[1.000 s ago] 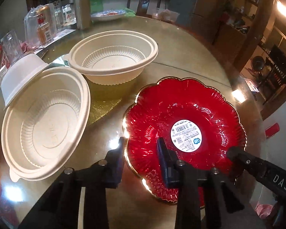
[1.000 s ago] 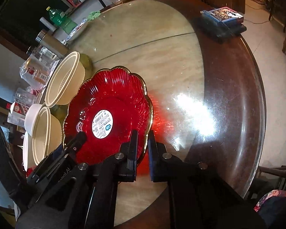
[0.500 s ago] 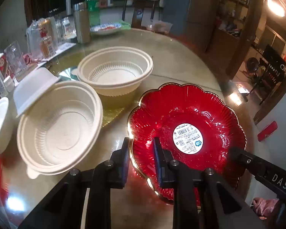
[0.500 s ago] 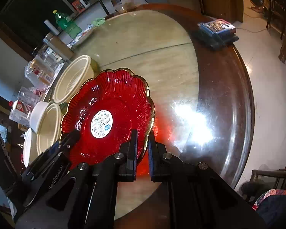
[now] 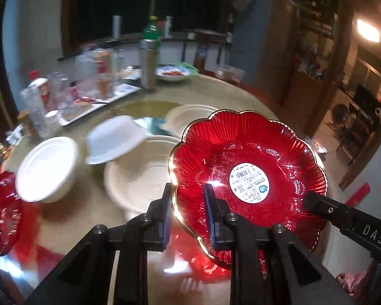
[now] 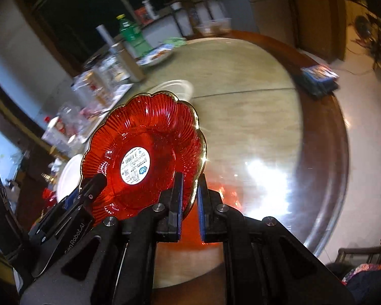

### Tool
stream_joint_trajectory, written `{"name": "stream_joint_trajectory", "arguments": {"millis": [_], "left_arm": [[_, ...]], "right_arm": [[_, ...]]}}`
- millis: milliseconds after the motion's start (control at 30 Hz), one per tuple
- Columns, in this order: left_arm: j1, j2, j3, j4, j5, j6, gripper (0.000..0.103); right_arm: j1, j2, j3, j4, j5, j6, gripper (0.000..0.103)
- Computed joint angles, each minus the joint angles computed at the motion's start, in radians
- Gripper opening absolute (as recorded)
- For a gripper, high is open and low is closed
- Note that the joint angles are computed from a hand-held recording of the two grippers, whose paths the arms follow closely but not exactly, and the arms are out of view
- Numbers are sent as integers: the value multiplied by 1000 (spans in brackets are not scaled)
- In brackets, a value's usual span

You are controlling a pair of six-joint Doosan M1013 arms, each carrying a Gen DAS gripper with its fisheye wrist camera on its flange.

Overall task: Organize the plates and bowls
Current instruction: 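Carry the small red plate over the large red plate and lower it on top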

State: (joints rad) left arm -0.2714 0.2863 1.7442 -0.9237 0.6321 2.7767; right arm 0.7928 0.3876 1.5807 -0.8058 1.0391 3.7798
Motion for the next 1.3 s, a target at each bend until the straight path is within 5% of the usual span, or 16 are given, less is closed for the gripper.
{"name": "stream_joint_trajectory", "arguments": {"millis": [433,733,1033,1300], "left_arm": [[175,39,-52,-53,-69,-24,21],[278,97,-127,30,-145,-201,21],[317,166,-195,256,-183,-475,21],[321,213,-241,412,-145,-625,21]], "right_arm": [[-28,184,-293,42,-140,-342,9],[-55,369,-599,224,-202,-707,9],[-77,559,-913,441,-124,-991,9],[-96,663,-1081,546,-28,-1089,10]]}}
